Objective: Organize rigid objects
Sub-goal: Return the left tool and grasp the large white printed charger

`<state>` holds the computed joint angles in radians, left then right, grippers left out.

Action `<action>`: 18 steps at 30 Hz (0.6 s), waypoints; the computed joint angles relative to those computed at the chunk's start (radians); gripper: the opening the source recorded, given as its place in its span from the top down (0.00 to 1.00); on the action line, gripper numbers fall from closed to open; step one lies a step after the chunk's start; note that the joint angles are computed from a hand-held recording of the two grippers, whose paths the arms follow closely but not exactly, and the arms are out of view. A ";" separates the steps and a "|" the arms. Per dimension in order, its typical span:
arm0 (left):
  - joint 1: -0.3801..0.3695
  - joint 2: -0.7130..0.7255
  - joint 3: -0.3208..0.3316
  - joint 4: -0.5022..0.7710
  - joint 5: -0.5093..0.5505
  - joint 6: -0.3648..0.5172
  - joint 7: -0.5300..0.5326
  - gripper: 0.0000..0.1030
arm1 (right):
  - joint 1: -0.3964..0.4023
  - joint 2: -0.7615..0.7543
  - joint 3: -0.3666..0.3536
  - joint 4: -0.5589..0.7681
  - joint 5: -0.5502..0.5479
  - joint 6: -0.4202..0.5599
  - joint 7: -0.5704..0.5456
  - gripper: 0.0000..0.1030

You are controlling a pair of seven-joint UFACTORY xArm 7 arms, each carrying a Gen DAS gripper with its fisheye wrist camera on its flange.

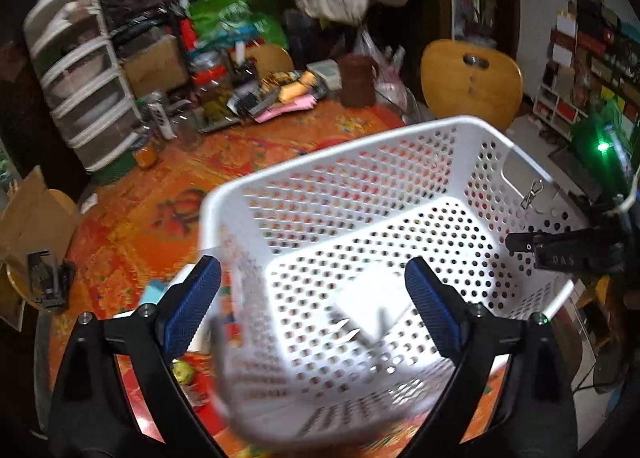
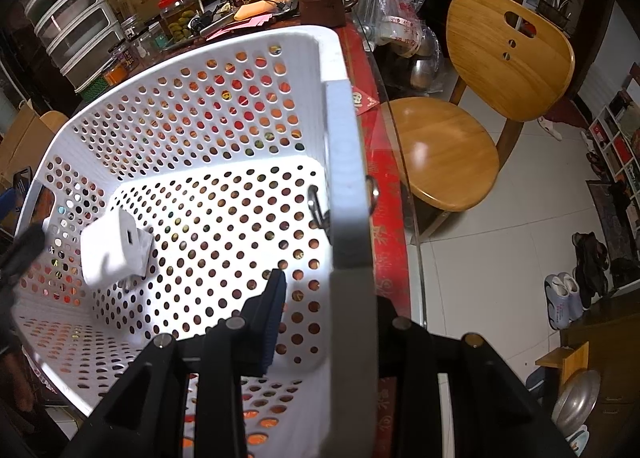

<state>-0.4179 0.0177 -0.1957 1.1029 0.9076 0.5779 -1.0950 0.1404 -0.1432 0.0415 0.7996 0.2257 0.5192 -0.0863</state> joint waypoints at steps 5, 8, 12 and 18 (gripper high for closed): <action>0.084 -0.225 0.006 -0.197 0.027 -0.047 -0.038 0.02 | -0.001 0.003 -0.001 0.004 0.000 0.001 -0.004 0.69; 0.150 -0.334 0.018 -0.300 0.021 -0.067 -0.033 0.01 | -0.002 0.004 0.000 0.005 -0.003 0.001 -0.001 0.69; 0.256 -0.416 0.053 -0.415 0.022 -0.096 -0.008 0.01 | -0.001 0.003 -0.001 0.004 0.000 -0.001 -0.002 0.69; 0.325 -0.317 0.252 -0.513 -0.198 -0.302 0.208 0.02 | -0.002 0.002 -0.001 0.003 0.001 -0.003 -0.004 0.69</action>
<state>-0.0926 -0.2991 0.0564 0.5901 0.7092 0.2760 -0.8874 0.1385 -0.1407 0.0401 0.8022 0.2265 0.5161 -0.0906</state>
